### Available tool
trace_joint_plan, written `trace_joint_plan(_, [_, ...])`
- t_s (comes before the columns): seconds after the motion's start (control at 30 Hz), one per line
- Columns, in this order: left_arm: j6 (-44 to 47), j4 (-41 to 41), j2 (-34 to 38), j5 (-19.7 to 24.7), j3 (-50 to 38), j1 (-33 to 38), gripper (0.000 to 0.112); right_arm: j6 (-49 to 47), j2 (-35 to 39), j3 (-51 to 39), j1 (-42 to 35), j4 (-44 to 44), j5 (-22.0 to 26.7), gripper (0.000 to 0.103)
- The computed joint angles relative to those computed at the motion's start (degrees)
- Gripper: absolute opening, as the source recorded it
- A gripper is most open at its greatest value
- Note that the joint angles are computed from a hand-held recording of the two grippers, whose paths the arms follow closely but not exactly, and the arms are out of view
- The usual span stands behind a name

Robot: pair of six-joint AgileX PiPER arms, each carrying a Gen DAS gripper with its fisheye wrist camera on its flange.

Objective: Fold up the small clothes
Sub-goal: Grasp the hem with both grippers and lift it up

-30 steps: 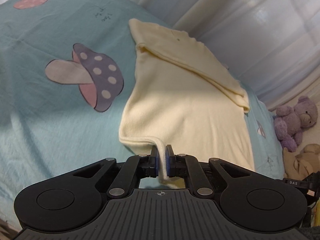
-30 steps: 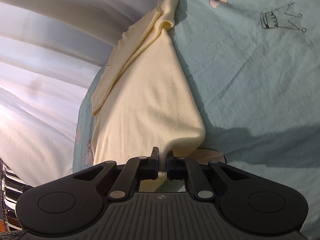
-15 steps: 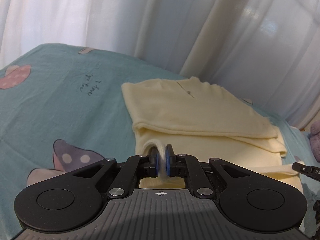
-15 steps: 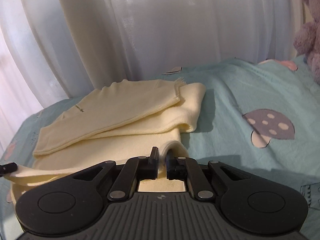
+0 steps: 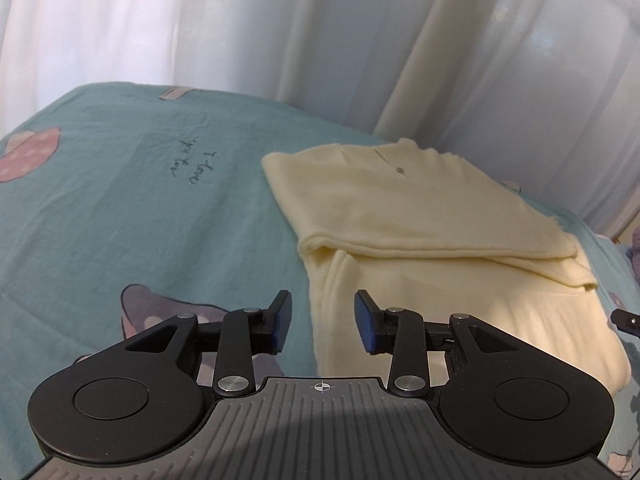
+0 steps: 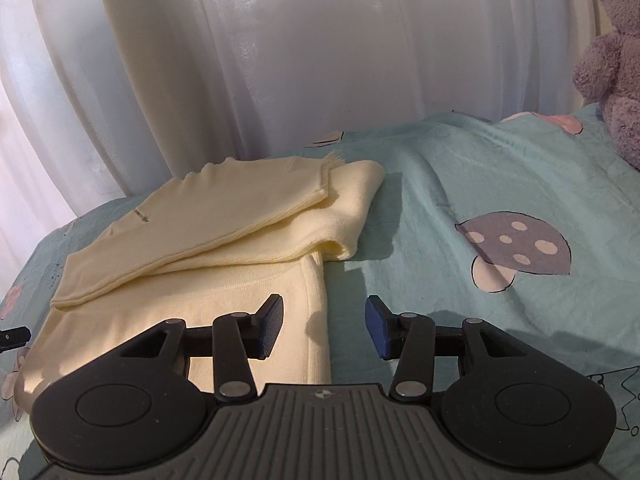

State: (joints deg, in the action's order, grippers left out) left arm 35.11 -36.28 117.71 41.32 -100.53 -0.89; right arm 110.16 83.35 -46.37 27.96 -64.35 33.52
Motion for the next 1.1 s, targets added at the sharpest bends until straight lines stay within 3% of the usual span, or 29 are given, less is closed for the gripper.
trace_joint_plan(0.23, [-5.96, 5.15, 6.1, 4.09, -8.2, -2.42, 0.032, -6.88, 5.16, -3.9, -2.24, 2.03, -2.53, 0.04])
trace_joint_plan(0.3, [-4.9, 5.0, 5.55, 2.94, -7.3, -2.73, 0.024, -8.68, 6.2, -5.15, -2.18, 2.49, -2.02, 0.03])
trace_joint_plan(0.37, [-3.05, 5.46, 4.29, 0.46, -5.24, -3.24, 0.015, -10.14, 7.39, -6.54, -2.1, 2.8, -1.57, 0.007])
trace_joint_plan(0.43, [0.81, 3.71, 3.39, -0.22, -3.84, -3.31, 0.011, -12.99, 8.29, -8.04, -1.6, 4.34, -0.17, 0.007])
trace_joint_plan(0.57, [7.01, 1.92, 2.24, -0.23, -2.5, -4.11, 0.011, -10.11, 6.85, -6.77, -1.14, 0.78, -2.71, 0.007])
trace_joint_plan(0.7, [0.27, 5.18, 6.38, 4.03, -8.81, -4.21, 0.019, -15.83, 8.77, -8.98, -2.72, 6.9, -2.11, 0.008])
trace_joint_plan(0.8, [0.64, 4.57, 8.28, 6.69, -11.6, -3.93, 0.019, -16.43, 9.3, -9.18, -3.15, 7.47, -2.82, 0.008])
trace_joint_plan(0.97, [1.32, 5.53, 8.42, 6.33, -12.09, -4.46, 0.01, -18.87, 9.9, -10.92, -1.41, 7.56, 0.5, 0.006])
trace_joint_plan(1.03, [-0.1, 6.4, 8.62, 8.73, -15.09, -4.32, 0.01, -22.64, 9.22, -13.13, -0.79, 9.37, 3.15, 0.006])
trace_joint_plan(1.1, [2.06, 1.49, 8.62, 10.84, -18.64, -2.88, 0.01, -22.8, 7.25, -14.03, -1.26, 7.69, 2.59, 0.006])
